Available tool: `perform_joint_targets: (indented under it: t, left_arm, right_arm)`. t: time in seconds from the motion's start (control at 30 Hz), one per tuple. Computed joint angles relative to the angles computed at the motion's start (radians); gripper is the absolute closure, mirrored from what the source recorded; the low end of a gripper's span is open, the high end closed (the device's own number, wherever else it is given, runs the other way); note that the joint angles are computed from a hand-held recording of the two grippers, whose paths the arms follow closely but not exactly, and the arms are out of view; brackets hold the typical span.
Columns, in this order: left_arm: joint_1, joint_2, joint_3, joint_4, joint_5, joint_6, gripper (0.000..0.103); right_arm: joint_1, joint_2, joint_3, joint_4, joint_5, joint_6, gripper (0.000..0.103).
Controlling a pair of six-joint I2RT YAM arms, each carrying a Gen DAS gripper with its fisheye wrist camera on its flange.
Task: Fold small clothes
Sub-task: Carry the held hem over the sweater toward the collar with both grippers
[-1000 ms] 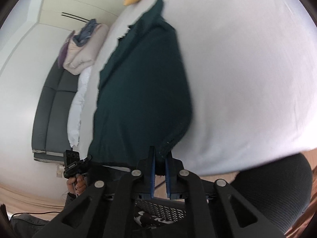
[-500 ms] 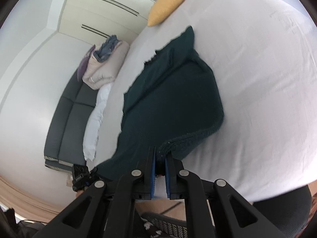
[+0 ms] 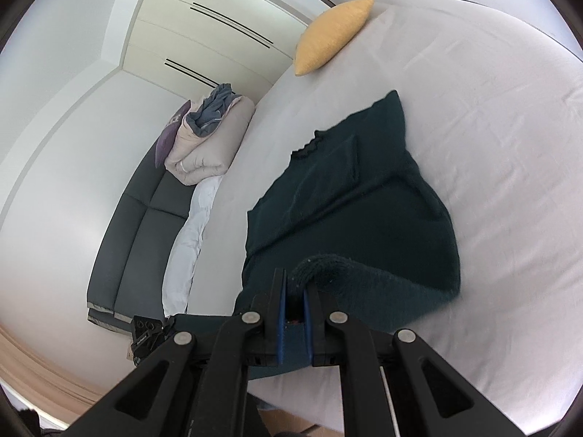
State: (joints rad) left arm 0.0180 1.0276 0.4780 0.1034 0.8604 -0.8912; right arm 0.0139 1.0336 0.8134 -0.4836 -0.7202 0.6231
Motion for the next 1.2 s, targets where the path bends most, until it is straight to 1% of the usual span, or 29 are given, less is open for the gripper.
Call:
perform_joint_targets:
  t: [0.07,0.13,0.23,0.27,0.4,0.53,0.73,0.8,0.93,1.2]
  left_arm:
    - [0.02,0.054,0.036,0.022,0.005,-0.005,0.098]
    - [0.043,0.095,0.079,0.012,0.016,0.01,0.098]
    - [0.034,0.178,0.158,0.022,0.001,0.016,0.098]
    - [0.032,0.175,0.158,0.018,-0.003,0.017,0.098]
    - [0.03,0.252,0.242,0.008,-0.01,0.027,0.098]
    - [0.034,0.362,0.361,-0.006,-0.019,0.031,0.098]
    - [0.054,0.501,0.523,-0.059,-0.036,0.053,0.098]
    - [0.047,0.555,0.576,-0.062,-0.055,0.052,0.098]
    - [0.043,0.658,0.701,-0.113,-0.081,0.074,0.098]
    - [0.015,0.926,1.012,-0.207,-0.143,0.093,0.098]
  right_arm:
    - [0.012,0.058,0.038,0.031,0.01,0.011,0.094]
    - [0.022,0.106,0.072,0.053,0.023,0.015,0.094]
    - [0.033,0.182,0.132,0.082,0.041,0.021,0.094]
    - [0.035,0.204,0.148,0.093,0.046,0.025,0.094]
    - [0.042,0.301,0.22,0.128,0.069,0.03,0.094]
    - [0.042,0.381,0.273,0.144,0.09,0.032,0.094]
    - [0.018,0.491,0.337,0.195,0.109,0.057,0.094]
    - [0.007,0.529,0.36,0.211,0.116,0.065,0.094]
    - [-0.005,0.62,0.424,0.215,0.155,0.07,0.094]
    - [-0.03,0.766,0.514,0.244,0.196,0.099,0.094]
